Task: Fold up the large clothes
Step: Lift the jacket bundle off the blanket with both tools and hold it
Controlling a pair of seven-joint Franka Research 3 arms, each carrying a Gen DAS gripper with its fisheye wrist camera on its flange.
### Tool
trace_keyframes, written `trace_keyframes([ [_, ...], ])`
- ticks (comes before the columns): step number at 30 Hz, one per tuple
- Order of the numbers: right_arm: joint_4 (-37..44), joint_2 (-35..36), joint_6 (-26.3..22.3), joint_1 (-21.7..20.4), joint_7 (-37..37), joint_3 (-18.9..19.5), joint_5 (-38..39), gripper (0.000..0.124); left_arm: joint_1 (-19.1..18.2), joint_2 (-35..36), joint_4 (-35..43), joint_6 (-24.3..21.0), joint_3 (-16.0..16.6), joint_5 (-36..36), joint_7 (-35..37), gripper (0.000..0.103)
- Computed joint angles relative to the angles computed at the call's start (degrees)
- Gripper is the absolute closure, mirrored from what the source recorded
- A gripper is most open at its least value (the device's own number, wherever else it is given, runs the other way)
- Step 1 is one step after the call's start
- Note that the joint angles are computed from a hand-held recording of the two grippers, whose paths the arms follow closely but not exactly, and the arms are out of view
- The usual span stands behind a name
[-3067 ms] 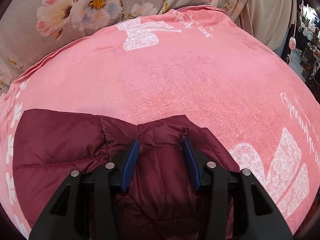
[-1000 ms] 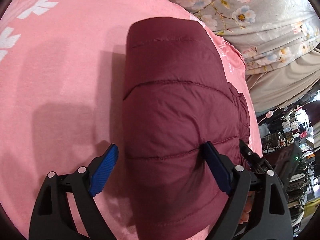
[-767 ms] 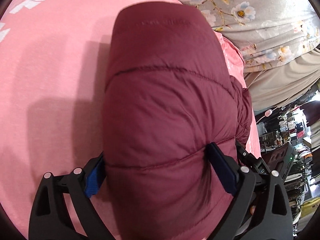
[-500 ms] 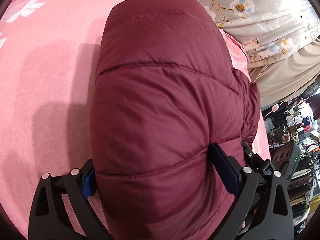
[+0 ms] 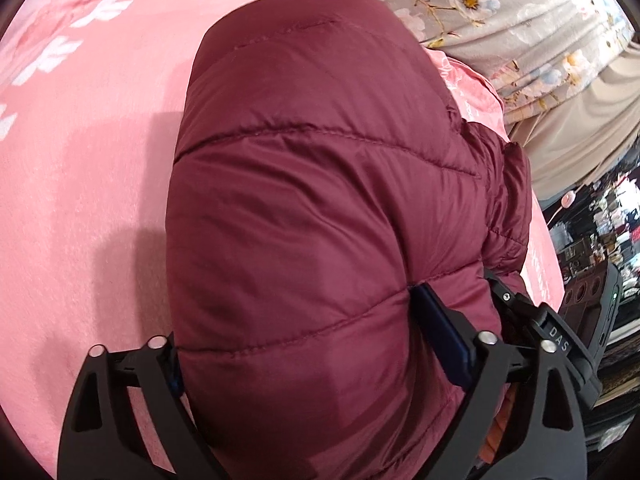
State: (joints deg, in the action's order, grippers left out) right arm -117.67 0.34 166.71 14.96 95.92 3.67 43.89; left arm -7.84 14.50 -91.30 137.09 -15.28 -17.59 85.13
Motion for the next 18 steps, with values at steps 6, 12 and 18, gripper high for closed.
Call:
trace_keyframes([
  [6,-1.9,-2.92,2.32,0.27,9.84,0.47,-12.63,0.106,-0.25,-3.7,-2.42,2.52,-0.24,0.35,4.15,0.052],
  [12,-6.78,-11.34,6.62,-4.73,27.73,4.53,-33.17,0.107,-0.29,-8.37,-4.28,3.91,-0.4,-6.78,12.76,0.064],
  [18,-6.88,-19.01,10.0,-20.47,43.66,17.2,-50.37,0.107,-2.55,-13.37,-5.19,8.24,0.58,-14.69,23.27,0.064],
])
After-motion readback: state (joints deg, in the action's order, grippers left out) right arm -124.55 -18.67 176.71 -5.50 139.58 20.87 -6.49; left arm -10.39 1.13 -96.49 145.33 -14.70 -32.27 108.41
